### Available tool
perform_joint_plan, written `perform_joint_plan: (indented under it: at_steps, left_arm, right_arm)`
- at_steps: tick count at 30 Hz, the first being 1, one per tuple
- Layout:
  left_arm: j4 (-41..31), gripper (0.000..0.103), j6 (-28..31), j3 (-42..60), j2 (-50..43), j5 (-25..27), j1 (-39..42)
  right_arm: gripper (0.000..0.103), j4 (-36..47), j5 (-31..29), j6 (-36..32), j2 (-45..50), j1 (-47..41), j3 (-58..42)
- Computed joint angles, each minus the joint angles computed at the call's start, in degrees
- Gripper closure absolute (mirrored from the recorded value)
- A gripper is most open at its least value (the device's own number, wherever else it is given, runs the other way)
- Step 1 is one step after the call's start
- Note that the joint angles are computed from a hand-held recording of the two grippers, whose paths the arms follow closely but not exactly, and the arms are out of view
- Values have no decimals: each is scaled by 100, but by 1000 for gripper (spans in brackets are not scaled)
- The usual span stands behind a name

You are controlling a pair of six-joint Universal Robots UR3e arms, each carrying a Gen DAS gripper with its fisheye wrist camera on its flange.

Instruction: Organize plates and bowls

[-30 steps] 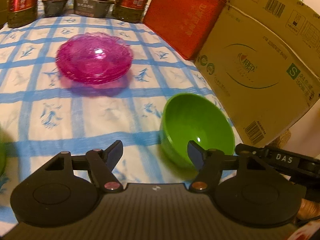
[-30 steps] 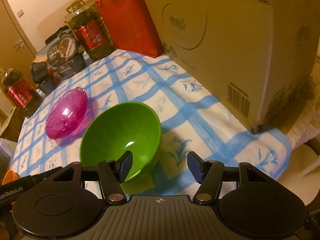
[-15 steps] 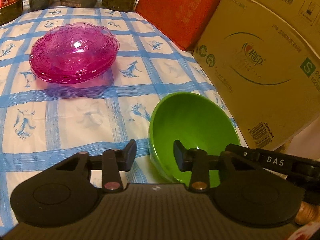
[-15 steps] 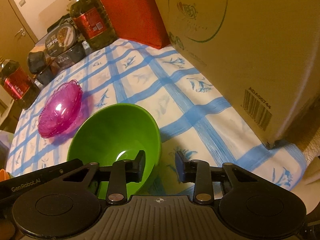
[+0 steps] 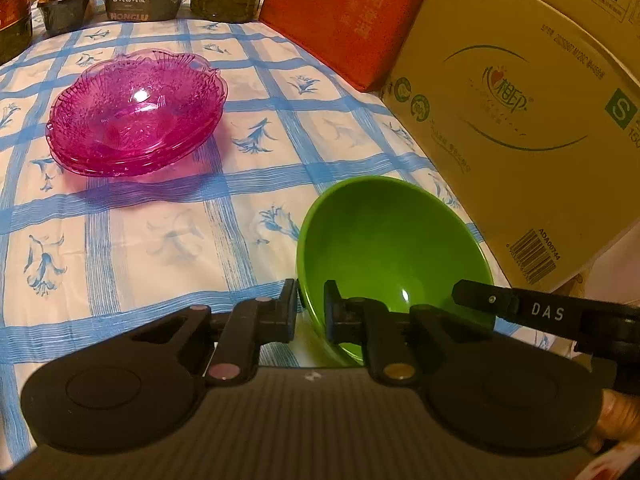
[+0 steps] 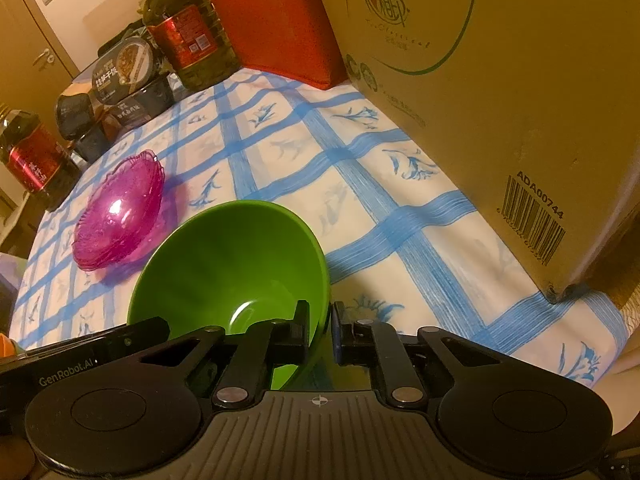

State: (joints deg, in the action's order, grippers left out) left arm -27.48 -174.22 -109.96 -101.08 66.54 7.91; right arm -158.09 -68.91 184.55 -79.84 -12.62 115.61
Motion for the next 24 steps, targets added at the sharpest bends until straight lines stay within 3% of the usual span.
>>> perform_joint_plan:
  at_steps: [11,24]
  left_arm:
    - [-307,91,199,-326,613,-116,236]
    - [-1861,91,1091,-1343,2827,-588,1640]
  right_arm:
    - [92,149,82,115,-506,31,289]
    - [92,312,-30,435,-1312,829,503]
